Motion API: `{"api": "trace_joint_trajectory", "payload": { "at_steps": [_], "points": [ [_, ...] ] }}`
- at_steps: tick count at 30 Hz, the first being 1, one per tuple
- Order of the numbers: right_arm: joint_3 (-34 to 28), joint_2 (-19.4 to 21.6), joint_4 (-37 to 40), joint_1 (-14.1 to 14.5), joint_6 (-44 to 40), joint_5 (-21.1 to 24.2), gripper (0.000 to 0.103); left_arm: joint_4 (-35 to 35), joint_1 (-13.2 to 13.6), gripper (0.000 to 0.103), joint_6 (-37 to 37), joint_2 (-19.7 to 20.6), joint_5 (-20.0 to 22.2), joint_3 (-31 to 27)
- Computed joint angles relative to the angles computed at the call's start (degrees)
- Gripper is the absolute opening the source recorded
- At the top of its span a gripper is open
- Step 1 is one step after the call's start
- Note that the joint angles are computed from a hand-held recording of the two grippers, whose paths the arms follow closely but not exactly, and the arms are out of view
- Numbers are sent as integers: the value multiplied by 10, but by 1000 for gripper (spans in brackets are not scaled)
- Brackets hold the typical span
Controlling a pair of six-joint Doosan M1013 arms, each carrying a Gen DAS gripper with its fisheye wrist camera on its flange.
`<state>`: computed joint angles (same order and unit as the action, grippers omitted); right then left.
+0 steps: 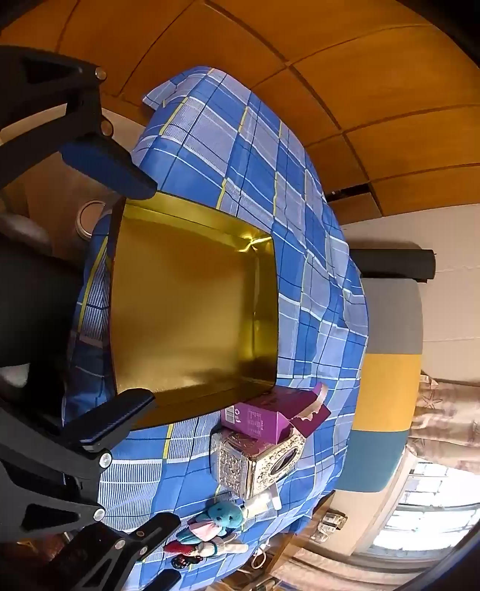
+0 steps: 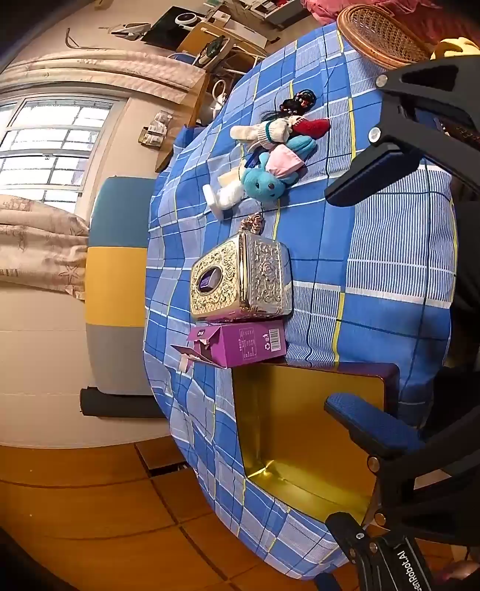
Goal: Organize soft objects
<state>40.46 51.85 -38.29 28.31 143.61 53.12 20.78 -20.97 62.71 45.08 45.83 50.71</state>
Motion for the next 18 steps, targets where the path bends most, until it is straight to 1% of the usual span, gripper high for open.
{"api": "trace_joint_trajectory", "payload": {
  "at_steps": [1, 3, 5, 6, 9, 10, 11, 12, 13, 18],
  "points": [
    [-5, 1, 13, -1, -6, 6, 103, 1, 0, 103, -1, -1, -3, 2],
    [-2, 0, 14, -1, -3, 1, 103, 4, -1, 103, -1, -5, -9, 8],
    [-4, 1, 12, -1, -5, 2, 103, -3, 0, 103, 1, 1, 9, -5],
    [-2, 0, 12, -1, -5, 0, 103, 2, 1, 103, -3, 2, 0, 3],
    [2, -1, 9, -2, -4, -5, 103, 10, 0, 103, -9, 0, -6, 10],
    [6, -4, 7, -3, -4, -8, 103, 12, -1, 103, -10, 0, -4, 8],
    [-3, 3, 7, -1, -5, 3, 103, 14, -1, 103, -12, 1, -2, 7],
    [-4, 3, 7, -2, -7, 5, 103, 10, -1, 103, -8, 1, -3, 7],
    [-4, 4, 7, -2, -6, 4, 103, 2, 1, 103, 2, 4, 9, -5],
    [-6, 3, 7, -1, -6, 5, 103, 6, 0, 103, -1, 5, 8, -6]
  ]
}}
